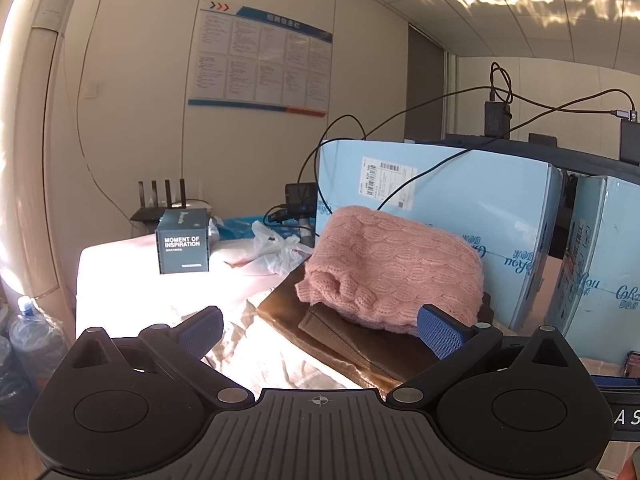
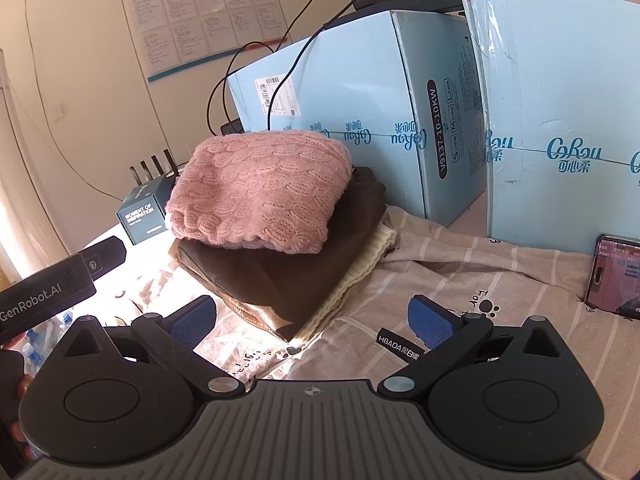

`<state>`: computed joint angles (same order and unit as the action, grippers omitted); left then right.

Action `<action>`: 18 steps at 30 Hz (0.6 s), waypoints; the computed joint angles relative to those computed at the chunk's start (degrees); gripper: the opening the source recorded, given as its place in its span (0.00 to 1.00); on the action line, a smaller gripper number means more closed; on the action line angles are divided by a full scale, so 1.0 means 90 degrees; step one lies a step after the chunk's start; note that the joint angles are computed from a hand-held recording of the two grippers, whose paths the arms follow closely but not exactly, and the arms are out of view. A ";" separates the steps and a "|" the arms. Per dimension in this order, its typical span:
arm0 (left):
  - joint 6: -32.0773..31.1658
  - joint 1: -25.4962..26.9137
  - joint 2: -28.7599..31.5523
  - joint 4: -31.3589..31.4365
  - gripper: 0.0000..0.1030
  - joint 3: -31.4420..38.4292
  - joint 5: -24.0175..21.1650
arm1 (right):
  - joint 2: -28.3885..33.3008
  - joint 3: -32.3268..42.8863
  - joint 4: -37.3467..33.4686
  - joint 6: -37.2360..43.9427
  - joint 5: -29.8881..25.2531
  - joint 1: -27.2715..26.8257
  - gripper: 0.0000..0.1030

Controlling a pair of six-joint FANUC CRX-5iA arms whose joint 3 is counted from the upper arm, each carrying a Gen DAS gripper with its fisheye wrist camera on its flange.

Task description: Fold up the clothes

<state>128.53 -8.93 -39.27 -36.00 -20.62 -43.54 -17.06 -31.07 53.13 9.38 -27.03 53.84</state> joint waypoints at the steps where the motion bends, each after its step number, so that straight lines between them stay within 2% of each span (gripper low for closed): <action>1: 0.0000 0.0000 0.0000 0.0000 1.00 0.0000 0.0000 | 0.0003 0.0001 -0.0002 0.0003 -0.0002 0.0000 1.00; 18: -0.0082 0.0067 -0.0001 0.0086 1.00 -0.0007 0.0036 | 0.0043 0.0053 -0.0104 0.0133 -0.0070 0.0009 1.00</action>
